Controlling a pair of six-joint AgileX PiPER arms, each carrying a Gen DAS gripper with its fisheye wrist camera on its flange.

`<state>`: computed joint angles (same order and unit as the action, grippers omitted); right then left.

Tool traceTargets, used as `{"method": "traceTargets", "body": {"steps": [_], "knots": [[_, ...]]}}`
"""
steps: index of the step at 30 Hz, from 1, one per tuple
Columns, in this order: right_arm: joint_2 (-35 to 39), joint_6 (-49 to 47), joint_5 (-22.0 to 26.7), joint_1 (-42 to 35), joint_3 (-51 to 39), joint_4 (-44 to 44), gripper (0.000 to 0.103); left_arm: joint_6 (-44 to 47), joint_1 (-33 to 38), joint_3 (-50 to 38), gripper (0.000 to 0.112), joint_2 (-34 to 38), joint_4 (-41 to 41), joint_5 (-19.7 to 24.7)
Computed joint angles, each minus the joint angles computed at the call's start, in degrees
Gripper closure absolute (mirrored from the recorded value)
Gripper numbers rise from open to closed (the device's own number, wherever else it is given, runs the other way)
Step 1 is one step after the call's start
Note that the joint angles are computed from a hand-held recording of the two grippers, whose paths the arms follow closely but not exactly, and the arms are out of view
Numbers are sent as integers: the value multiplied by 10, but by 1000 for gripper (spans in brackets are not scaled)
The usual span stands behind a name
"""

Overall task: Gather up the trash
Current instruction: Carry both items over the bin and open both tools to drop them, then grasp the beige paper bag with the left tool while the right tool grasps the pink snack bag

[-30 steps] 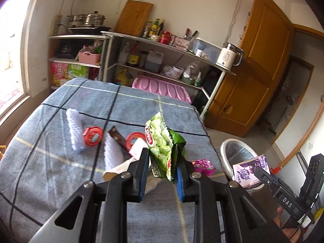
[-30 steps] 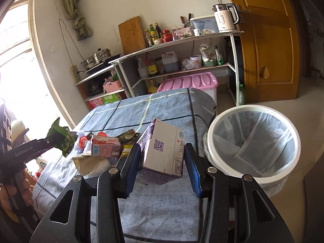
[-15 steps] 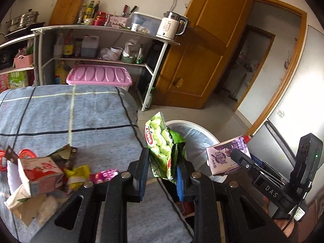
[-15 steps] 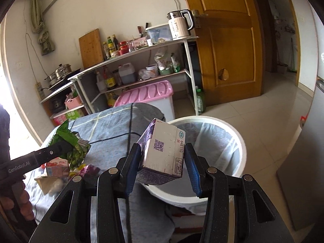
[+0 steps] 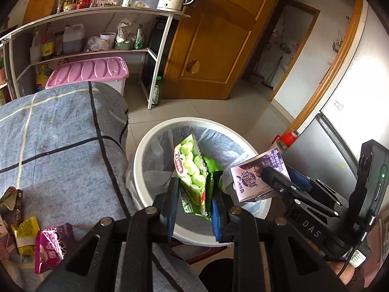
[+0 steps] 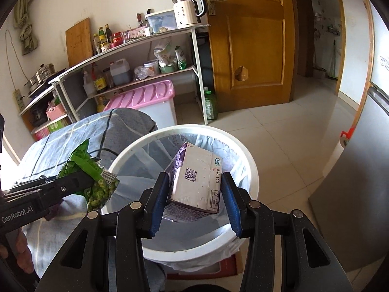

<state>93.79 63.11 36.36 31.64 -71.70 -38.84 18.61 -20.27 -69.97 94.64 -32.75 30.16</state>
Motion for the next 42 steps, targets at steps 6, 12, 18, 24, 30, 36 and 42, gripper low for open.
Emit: {"method": "traceTargets", "body": {"steps": [6,12,18,24,30,36,42], "knots": [[32,-69,8,-14,-16,34,57,-46,-17,-23,69,33,46,1],[27,-39,1,-9,3,19,44,-51,-9,-12,57,25,41,1],[6,11,-1,23,14,-15,44,-17,18,33,53,-25,16,-11],[-10,34,-28,71,17,-19,44,-10,63,118,50,-117,31,-34],[10,25,-40,127,-15,-15,44,0,142,195,47,-204,47,-41],[60,-7,-47,168,-70,13,44,87,257,256,46,-269,-14,-20],[125,-78,-46,189,-144,88,43,234,400,300,43,-310,-125,15]]}}
